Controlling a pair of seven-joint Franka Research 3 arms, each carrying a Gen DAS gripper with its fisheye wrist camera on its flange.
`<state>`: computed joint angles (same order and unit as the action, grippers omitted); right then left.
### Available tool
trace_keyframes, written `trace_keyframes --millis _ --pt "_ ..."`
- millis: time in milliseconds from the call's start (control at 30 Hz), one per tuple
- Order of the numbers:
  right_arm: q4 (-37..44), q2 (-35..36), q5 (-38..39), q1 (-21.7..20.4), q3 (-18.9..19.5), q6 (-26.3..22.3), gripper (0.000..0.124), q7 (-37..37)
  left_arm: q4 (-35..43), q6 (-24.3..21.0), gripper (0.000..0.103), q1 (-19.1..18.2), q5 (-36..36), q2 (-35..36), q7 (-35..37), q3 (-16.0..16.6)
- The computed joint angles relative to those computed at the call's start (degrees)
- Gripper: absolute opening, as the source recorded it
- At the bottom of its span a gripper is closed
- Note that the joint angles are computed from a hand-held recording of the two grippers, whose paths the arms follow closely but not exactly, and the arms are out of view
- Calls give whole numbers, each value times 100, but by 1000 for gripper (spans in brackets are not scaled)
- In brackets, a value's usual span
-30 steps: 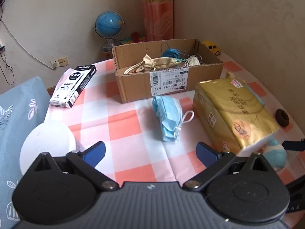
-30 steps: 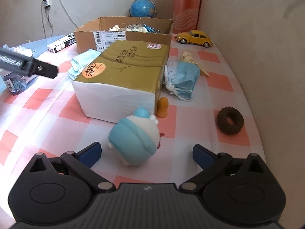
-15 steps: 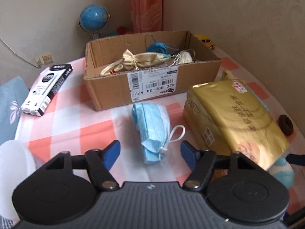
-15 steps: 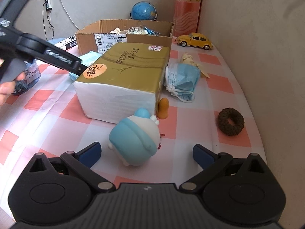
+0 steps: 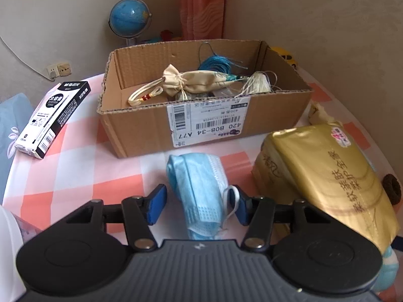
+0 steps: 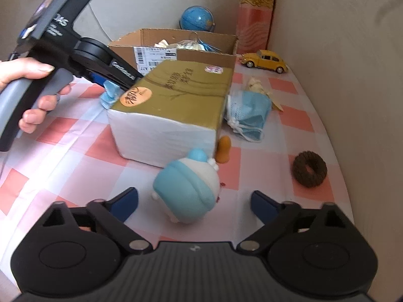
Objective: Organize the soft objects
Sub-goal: 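Grasp the blue face mask with the left tool while the right tool grasps the light-blue toy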
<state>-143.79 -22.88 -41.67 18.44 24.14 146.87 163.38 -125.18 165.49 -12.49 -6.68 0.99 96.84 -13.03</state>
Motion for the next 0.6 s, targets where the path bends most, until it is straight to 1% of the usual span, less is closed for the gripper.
trace_keyframes --millis 67,200,267,300,333,400,433,500,600 --pt "35 25 -22 -1 -12 39 84 -43 15 19 53 1 107 24 -93 6" --pt "141 82 -122 -20 10 -8 75 -55 27 28 49 13 127 37 -131 -2" --pt "159 87 -143 -10 -1 -12 64 -26 18 38 46 19 4 29 -38 -16" --pt "157 73 -144 -7 -6 -8 61 11 16 35 45 20 -59 26 14 -21" --pt "151 55 -134 0 -13 -10 59 35 17 15 44 20 -75 20 20 -20" --pt "136 17 -82 19 -38 -10 57 40 9 -23 39 19 -203 -2 136 -23" --pt "134 2 -31 36 -52 -26 54 9 6 -40 38 17 -261 -14 188 -21" --pt "117 -34 -2 30 -39 -38 54 6 -18 -46 34 11 -323 -46 262 -10" --pt "133 -72 31 23 5 -161 53 -13 -92 -79 32 -12 -471 -143 410 16"
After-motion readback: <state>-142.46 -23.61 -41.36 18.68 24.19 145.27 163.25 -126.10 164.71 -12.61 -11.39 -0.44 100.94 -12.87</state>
